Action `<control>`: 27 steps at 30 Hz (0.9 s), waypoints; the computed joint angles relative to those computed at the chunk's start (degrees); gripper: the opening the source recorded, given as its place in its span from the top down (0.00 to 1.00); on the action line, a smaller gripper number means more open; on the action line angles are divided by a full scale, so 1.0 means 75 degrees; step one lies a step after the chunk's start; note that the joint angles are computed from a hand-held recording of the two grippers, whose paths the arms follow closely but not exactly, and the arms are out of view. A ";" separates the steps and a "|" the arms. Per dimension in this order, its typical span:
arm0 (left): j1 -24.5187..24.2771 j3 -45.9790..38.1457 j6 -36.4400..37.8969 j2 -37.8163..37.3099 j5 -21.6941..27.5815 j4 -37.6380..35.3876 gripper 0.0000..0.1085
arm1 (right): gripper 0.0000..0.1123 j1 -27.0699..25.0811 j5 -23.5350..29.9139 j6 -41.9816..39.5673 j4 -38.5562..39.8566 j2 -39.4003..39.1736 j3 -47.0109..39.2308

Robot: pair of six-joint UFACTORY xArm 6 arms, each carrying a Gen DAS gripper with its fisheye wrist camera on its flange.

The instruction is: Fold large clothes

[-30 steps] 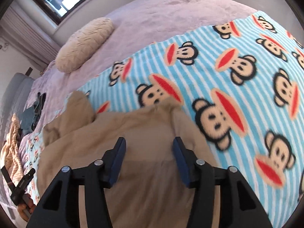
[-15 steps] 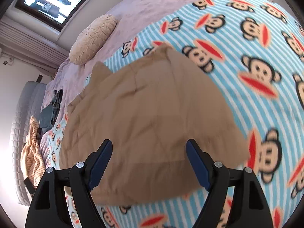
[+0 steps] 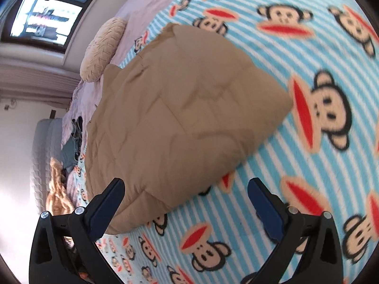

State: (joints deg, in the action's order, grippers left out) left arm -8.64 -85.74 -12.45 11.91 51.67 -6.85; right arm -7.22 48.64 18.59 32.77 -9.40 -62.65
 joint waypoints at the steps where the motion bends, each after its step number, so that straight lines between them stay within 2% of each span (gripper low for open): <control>1: 0.0001 0.0004 -0.0009 0.0007 0.0016 -0.0033 0.05 | 0.08 -0.0011 -0.0058 0.0000 0.0143 -0.0010 0.0077; 4: 0.0035 0.0086 -0.0043 0.0007 0.0074 -0.0335 0.05 | 0.08 -0.0051 -0.0307 -0.0007 0.0651 -0.0056 0.0351; 7: 0.0045 0.0195 -0.0397 0.0005 0.0075 -0.0189 0.05 | 0.08 -0.0067 -0.0472 -0.0095 0.1060 -0.0045 0.0534; 10: 0.0142 0.0353 -0.0493 -0.0007 -0.0015 -0.0315 0.05 | 0.08 -0.0150 -0.0295 -0.0455 0.1624 0.0057 0.0578; 12: 0.0293 0.0466 -0.0324 0.0011 -0.0027 -0.0909 0.05 | 0.08 -0.0162 -0.0266 -0.0659 0.1906 0.0133 0.0574; 18: 0.0798 0.0935 0.0482 0.0182 -0.0311 -0.3923 0.05 | 0.08 -0.0169 -0.0575 -0.1454 0.3217 0.0470 0.0593; 23: 0.0698 0.0664 0.0746 0.0645 -0.0797 -0.4433 0.05 | 0.08 -0.0046 -0.0710 -0.2188 0.4270 0.0968 0.0274; 27: 0.0567 0.0097 0.0584 0.1165 -0.1144 -0.4590 0.05 | 0.08 0.0072 -0.0843 -0.2684 0.5012 0.1557 -0.0180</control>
State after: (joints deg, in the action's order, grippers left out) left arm -4.38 -85.01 -8.07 20.65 43.08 -41.27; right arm -6.68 42.32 -1.54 70.36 2.28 -64.00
